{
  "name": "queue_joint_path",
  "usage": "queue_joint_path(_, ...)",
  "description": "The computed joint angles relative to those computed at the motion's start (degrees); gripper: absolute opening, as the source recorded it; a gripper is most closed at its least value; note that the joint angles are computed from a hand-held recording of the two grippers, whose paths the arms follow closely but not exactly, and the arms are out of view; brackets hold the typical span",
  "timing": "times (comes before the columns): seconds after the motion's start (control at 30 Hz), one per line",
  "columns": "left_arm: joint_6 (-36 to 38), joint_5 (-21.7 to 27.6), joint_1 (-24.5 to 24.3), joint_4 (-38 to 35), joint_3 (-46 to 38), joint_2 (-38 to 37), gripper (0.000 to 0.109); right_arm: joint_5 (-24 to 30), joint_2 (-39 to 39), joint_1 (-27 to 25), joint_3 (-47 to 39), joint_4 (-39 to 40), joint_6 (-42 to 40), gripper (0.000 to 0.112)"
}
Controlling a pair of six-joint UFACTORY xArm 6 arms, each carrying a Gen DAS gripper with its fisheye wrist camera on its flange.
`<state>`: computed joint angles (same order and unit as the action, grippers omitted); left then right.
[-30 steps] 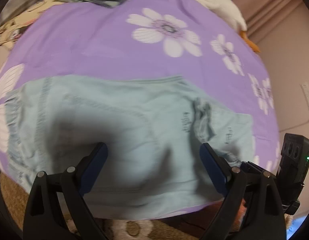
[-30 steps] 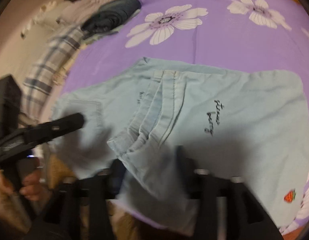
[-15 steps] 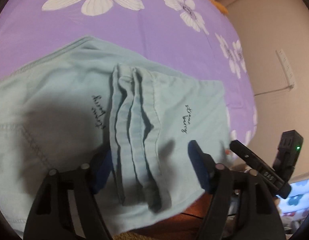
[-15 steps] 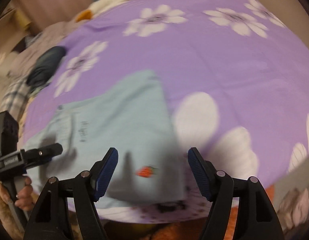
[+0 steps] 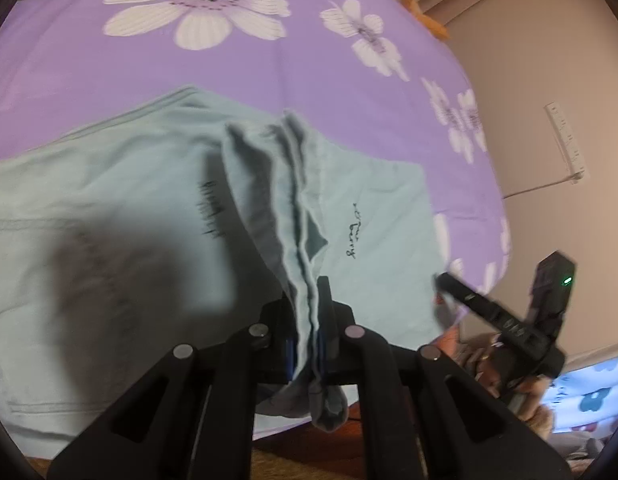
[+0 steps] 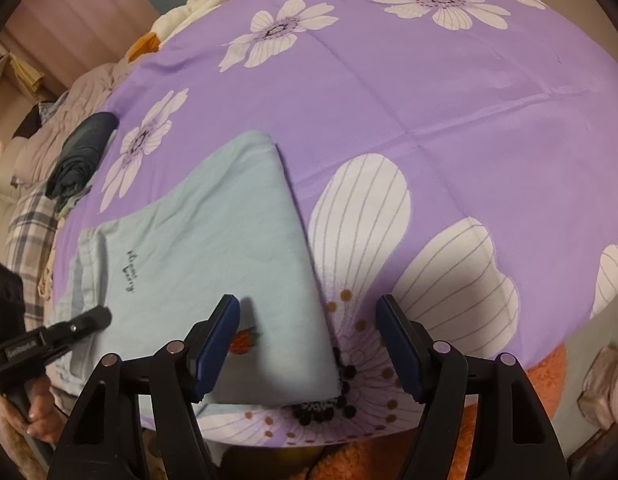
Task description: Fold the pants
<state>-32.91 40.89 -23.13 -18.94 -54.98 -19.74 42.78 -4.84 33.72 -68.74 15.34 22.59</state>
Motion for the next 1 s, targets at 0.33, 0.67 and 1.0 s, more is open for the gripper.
queue_joint_path(0.33, 1.07, -0.95, 0.47, -1.51, 1.1, 2.38, 0.013, -0.83, 10.45, -0.09, -13.93, -3.0, -2.97, 0.023)
queue_joint_path(0.67, -1.36, -1.46, -0.2, 1.52, 1.81, 1.91, 0.015, 0.62, 11.84, 1.97, -12.97, -6.81, -2.87, 0.021)
queue_joint_path(1.0, -6.84, -0.19, -1.82, 8.6, 1.14, 1.85, 0.016, 0.88, -0.82, 1.83, 1.03, -1.08, -4.95, 0.021)
